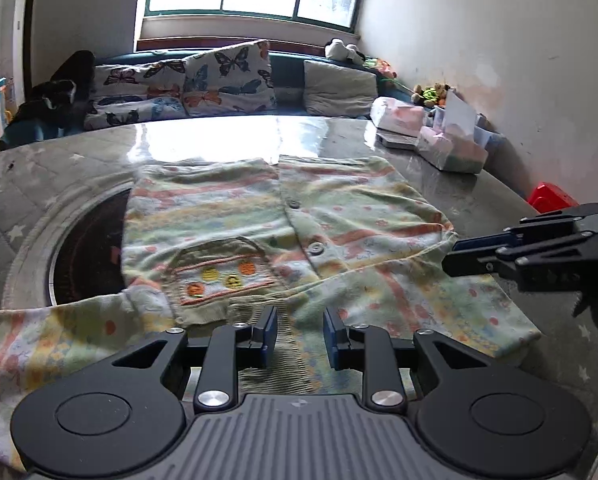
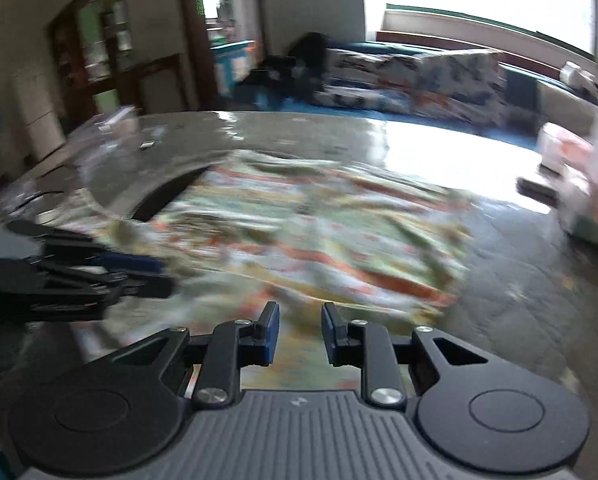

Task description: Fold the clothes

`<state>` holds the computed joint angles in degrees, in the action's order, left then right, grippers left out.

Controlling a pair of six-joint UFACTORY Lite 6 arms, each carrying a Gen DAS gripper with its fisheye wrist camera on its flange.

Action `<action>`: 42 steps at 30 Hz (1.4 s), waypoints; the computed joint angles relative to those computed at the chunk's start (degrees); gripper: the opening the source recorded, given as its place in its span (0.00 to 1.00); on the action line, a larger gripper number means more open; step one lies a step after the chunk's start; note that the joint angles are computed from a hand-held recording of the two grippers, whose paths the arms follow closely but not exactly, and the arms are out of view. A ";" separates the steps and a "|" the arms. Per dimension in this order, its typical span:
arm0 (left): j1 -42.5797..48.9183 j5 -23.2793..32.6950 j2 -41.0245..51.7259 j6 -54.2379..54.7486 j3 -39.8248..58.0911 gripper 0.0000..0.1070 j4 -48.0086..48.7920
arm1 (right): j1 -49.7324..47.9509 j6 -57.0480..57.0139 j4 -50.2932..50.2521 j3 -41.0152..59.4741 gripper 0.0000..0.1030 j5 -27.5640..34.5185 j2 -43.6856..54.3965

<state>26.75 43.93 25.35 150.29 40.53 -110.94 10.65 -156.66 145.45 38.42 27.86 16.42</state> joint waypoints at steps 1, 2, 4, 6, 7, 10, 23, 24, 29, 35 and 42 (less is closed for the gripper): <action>0.65 0.14 -0.31 -0.33 -0.11 0.25 0.24 | 1.73 -0.04 -0.16 -0.04 0.22 0.08 -0.30; 1.37 0.28 -0.65 -0.73 -0.20 0.25 0.54 | 3.49 -1.32 0.87 0.24 0.22 0.06 -0.02; 3.38 0.64 -1.47 -1.45 -0.32 0.25 1.26 | 6.61 -4.09 3.92 1.24 0.22 0.01 1.54; 5.81 1.00 -2.31 -2.31 -0.28 0.26 2.11 | 9.42 -6.41 6.82 2.78 0.22 -0.23 3.68; 7.35 1.25 -2.63 -3.09 -0.06 0.27 2.75 | 10.27 -7.58 8.13 3.68 0.22 -0.55 5.14; 11.57 1.41 -2.70 -5.60 1.26 0.27 4.32 | 11.58 -10.04 10.87 5.07 0.23 -0.53 8.08; 27.04 -5.14 5.37 -5.28 11.89 0.36 -6.93 | 13.02 -10.31 11.77 3.97 0.24 -0.12 7.18; 27.56 -5.57 6.03 -4.76 12.76 0.36 -8.37 | 13.00 -10.18 11.70 3.84 0.24 -0.24 7.00; 28.23 -9.17 9.85 -5.71 18.48 0.36 -13.69 | 12.95 -9.84 11.71 3.26 0.25 -0.38 6.33; 27.02 -13.26 14.08 -8.64 24.47 0.35 -15.68 | 13.04 -9.78 11.84 2.99 0.26 -0.44 5.82; 26.28 -14.13 15.81 -8.89 26.32 0.20 -17.99 | 13.04 -9.43 11.90 2.20 0.27 -0.10 4.94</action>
